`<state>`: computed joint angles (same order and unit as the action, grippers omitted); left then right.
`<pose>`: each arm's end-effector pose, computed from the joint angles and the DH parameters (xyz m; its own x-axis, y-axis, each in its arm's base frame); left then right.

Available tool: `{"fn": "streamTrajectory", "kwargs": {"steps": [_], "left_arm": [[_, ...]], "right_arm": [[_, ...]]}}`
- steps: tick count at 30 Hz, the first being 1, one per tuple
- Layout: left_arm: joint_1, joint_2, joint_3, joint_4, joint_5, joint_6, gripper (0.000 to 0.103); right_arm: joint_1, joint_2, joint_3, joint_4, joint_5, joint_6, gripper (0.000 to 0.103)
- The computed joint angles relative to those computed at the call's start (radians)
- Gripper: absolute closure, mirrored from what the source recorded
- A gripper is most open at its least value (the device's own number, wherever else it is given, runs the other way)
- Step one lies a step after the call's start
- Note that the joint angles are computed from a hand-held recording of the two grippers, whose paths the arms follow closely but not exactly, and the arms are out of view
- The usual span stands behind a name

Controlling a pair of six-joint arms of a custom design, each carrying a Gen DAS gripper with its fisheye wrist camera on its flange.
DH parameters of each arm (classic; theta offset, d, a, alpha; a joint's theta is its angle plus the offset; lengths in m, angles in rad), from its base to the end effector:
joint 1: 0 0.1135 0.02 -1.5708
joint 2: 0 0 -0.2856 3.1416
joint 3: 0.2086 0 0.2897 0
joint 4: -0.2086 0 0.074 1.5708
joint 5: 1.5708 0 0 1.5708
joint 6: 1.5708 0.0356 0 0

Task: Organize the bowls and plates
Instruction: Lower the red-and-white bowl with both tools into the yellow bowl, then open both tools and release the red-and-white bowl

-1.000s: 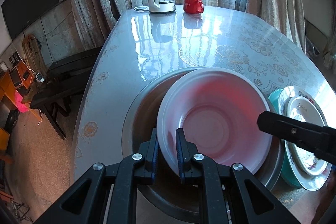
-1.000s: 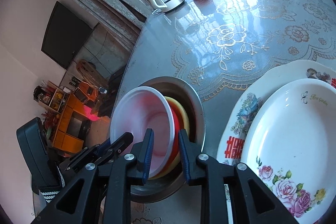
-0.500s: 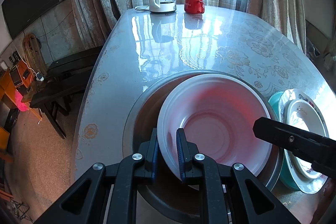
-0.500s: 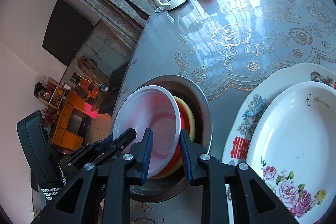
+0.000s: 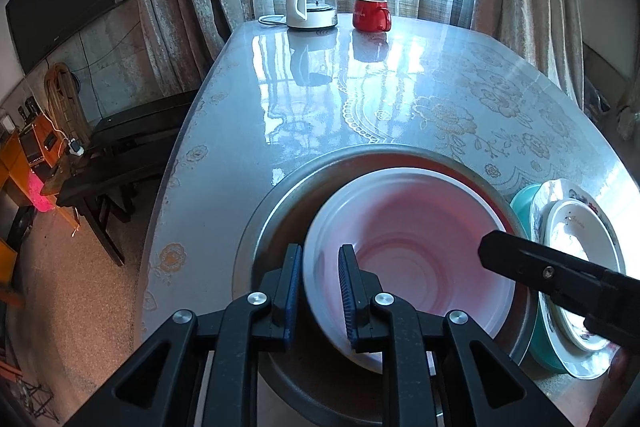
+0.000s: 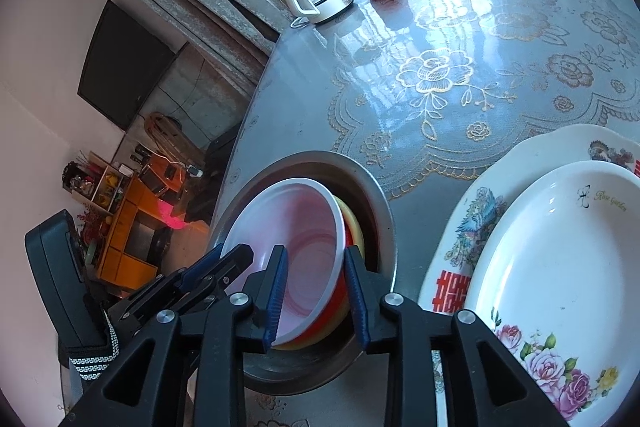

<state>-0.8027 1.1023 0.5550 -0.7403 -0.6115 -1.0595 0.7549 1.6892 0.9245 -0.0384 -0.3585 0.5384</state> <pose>0.1489 -0.1247 0.1730 -0.7428 -0.2588 -0.6175 -0.3481 0.9371 0.0260 0.2641 0.2656 0.1669 -0.8699 -0.1592 -0.4668 -0.4345 0.6950 0.5728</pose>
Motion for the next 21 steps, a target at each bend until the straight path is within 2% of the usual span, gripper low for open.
{"fn": "streamTrajectory", "kwargs": {"steps": [4,11,15,19,21], "left_arm": [[-0.008,0.018,0.007,-0.005,-0.013,-0.006,0.084],[-0.006,-0.037,-0.004,-0.019,-0.004,-0.009,0.082],[-0.028,-0.08,-0.003,-0.046,-0.032,-0.035,0.061],[-0.051,-0.083,0.011,-0.081,-0.064,-0.057,0.056],[-0.056,-0.091,0.014,-0.094,-0.07,-0.064,0.051]], "right_arm": [[0.009,0.003,0.008,-0.009,0.013,-0.005,0.072],[0.003,-0.03,-0.019,0.027,0.029,-0.003,0.072],[-0.006,-0.062,-0.052,0.059,0.041,0.0,0.072],[-0.016,-0.074,-0.064,0.069,0.041,0.009,0.072],[-0.02,-0.079,-0.07,0.07,0.043,0.01,0.072]]}}
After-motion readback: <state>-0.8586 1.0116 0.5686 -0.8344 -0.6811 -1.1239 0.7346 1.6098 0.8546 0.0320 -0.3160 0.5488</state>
